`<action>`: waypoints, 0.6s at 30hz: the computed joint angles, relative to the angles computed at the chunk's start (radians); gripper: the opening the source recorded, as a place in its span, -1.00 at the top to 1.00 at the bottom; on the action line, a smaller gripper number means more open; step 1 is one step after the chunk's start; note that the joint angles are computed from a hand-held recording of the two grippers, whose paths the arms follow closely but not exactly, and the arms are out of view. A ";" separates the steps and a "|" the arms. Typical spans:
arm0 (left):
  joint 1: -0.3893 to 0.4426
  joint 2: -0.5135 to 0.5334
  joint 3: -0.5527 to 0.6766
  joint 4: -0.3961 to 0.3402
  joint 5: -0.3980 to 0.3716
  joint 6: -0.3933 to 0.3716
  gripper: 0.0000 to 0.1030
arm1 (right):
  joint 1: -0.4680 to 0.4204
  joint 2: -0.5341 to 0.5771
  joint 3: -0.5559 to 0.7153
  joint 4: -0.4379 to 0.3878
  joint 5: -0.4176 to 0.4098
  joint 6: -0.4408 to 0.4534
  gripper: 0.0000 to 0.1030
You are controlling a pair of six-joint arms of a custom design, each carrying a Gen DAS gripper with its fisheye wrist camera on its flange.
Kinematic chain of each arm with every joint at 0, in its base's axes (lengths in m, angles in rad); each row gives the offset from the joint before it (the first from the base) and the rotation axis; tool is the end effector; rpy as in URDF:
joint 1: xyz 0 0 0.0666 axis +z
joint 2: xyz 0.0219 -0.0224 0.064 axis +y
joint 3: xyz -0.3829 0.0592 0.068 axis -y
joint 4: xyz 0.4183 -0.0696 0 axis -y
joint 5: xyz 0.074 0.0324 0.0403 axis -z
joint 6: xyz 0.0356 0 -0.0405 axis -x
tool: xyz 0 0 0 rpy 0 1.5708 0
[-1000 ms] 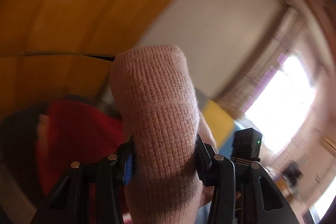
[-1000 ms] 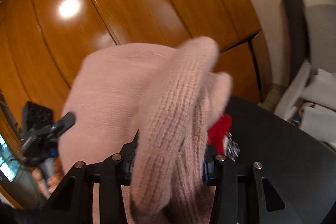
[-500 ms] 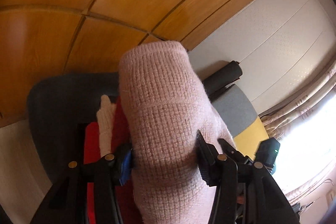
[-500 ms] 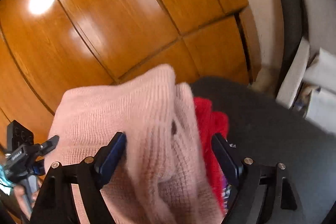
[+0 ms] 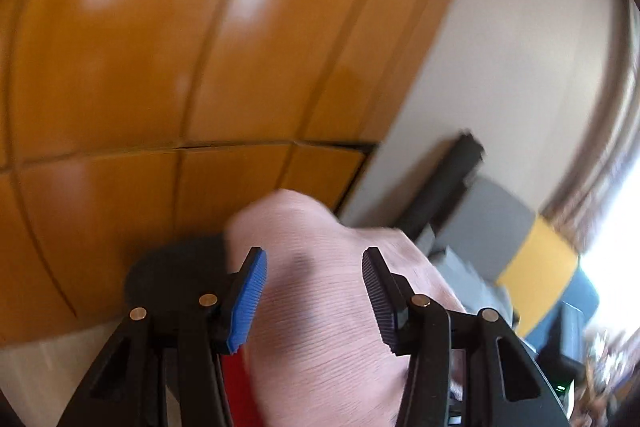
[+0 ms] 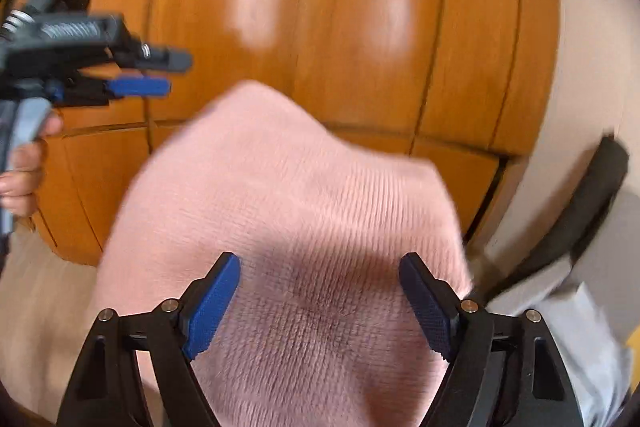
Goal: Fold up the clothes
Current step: 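Carry the folded sweater with both tools onto the red and white stack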
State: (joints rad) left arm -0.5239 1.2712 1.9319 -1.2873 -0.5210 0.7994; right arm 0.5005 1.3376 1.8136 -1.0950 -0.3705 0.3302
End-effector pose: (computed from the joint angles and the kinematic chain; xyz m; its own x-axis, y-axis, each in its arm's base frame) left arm 0.3455 -0.1796 0.7116 -0.4147 -0.4785 -0.7740 -0.3049 0.8745 -0.3773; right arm 0.3963 0.2310 0.6482 -0.2526 -0.4827 -0.8386 -0.8329 0.5495 -0.0653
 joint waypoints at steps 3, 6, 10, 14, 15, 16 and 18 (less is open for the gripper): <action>0.081 0.083 0.030 -0.046 0.156 0.003 0.15 | -0.017 0.036 -0.003 -0.026 -0.051 -0.127 -0.75; 0.121 0.085 -0.030 -0.018 0.180 0.009 0.15 | -0.009 0.023 -0.053 -0.005 -0.028 -0.155 -0.76; 0.087 0.062 -0.024 -0.058 0.084 -0.002 0.15 | 0.017 0.014 -0.059 0.009 0.022 -0.129 -0.81; 0.023 0.047 -0.004 -0.147 -0.089 0.035 0.10 | 0.038 -0.025 -0.072 0.020 0.092 -0.155 -0.81; -0.010 0.048 0.003 -0.188 -0.161 0.064 0.10 | 0.041 -0.041 -0.078 0.027 0.108 -0.172 -0.81; -0.043 0.051 0.012 -0.235 -0.231 0.099 0.09 | 0.044 -0.056 -0.084 0.034 0.124 -0.189 -0.81; -0.097 0.079 0.049 -0.366 -0.378 0.168 -0.01 | 0.049 -0.104 -0.109 0.058 0.155 -0.233 -0.84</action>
State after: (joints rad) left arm -0.6204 1.3506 1.9811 -1.6535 -0.8995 0.9675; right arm 0.5495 1.2337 1.7045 -1.0374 -0.2158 0.0968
